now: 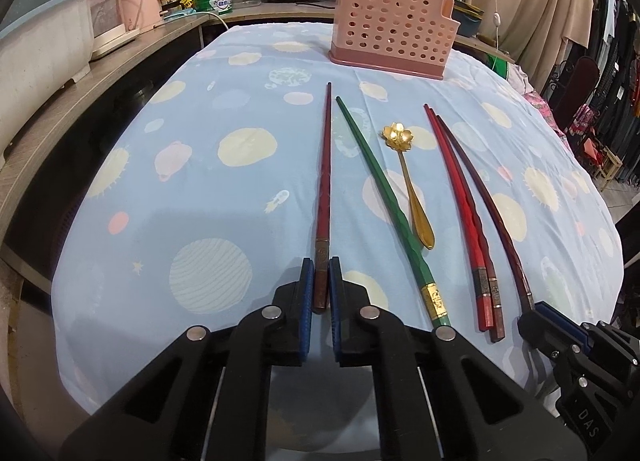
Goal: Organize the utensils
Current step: 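Close the left tool on a dark red chopstick while the right tool grasps another dark red chopstick, then lift both dark red chopsticks and lower them upright into the pink caddy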
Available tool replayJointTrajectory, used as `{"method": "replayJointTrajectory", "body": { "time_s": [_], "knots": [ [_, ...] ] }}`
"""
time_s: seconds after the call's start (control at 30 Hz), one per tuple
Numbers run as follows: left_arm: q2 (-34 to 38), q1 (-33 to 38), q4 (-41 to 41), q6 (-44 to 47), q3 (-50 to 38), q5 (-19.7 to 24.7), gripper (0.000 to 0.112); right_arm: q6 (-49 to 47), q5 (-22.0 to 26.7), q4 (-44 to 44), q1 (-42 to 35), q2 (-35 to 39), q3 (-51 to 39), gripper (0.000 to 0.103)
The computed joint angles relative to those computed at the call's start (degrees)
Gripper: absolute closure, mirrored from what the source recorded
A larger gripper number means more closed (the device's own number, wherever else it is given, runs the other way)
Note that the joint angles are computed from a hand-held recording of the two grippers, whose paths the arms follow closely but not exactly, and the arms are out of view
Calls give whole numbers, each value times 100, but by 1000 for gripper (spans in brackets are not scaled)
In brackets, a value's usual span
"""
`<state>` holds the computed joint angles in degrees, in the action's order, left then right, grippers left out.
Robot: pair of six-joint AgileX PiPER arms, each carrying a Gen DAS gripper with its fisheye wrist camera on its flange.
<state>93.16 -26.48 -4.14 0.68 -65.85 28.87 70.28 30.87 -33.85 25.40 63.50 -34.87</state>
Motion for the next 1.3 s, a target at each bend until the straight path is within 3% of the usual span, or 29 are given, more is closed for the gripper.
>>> {"method": "replayJointTrajectory", "body": {
  "time_s": [0.57, 1.3],
  "knots": [
    [-235, 106, -56, -75, -528, 577, 105, -146, 329, -173, -473, -658, -157, 96],
    [93, 492, -569, 185, -2521, 1302, 105, -2462, -223, 1172, -2705, -788, -1545, 96]
  ]
}}
